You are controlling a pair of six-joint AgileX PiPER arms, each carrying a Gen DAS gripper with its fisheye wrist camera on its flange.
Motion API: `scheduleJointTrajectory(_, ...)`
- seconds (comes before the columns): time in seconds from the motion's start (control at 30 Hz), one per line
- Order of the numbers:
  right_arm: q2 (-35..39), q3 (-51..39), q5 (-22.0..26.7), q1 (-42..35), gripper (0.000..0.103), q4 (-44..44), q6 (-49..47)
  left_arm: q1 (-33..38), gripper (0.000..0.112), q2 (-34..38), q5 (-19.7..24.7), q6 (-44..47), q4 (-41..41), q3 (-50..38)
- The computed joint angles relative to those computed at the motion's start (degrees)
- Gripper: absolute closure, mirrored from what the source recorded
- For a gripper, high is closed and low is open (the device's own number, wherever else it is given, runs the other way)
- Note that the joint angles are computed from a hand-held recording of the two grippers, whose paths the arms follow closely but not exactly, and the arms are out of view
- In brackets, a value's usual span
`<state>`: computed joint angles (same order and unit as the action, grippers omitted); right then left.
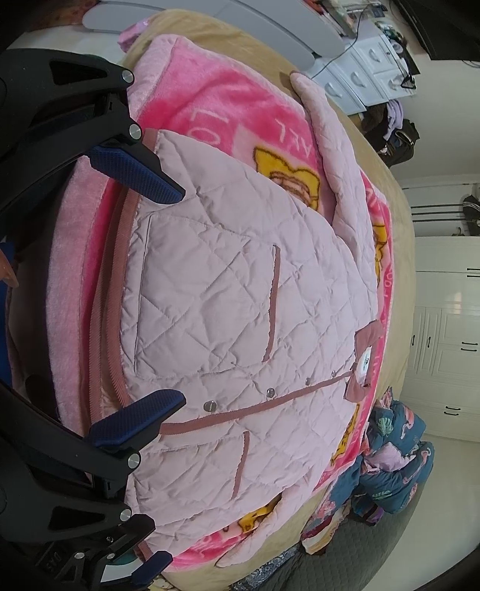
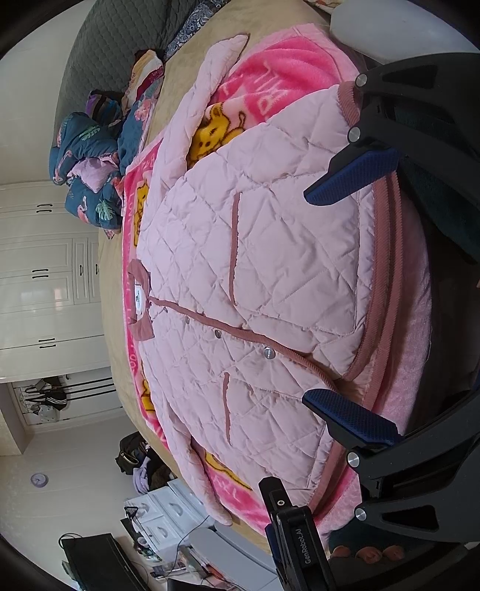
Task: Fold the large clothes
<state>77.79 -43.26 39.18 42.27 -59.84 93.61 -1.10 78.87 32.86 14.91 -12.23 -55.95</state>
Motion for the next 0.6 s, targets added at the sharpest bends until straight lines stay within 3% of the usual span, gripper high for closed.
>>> scheduleJointTrajectory(0.6, -0.4, -0.1, 0.6, -0.1, 0.004, 0.5, -0.7, -0.8, 0.018, 0.1, 0.2, -1.0, 0.4, -0.5)
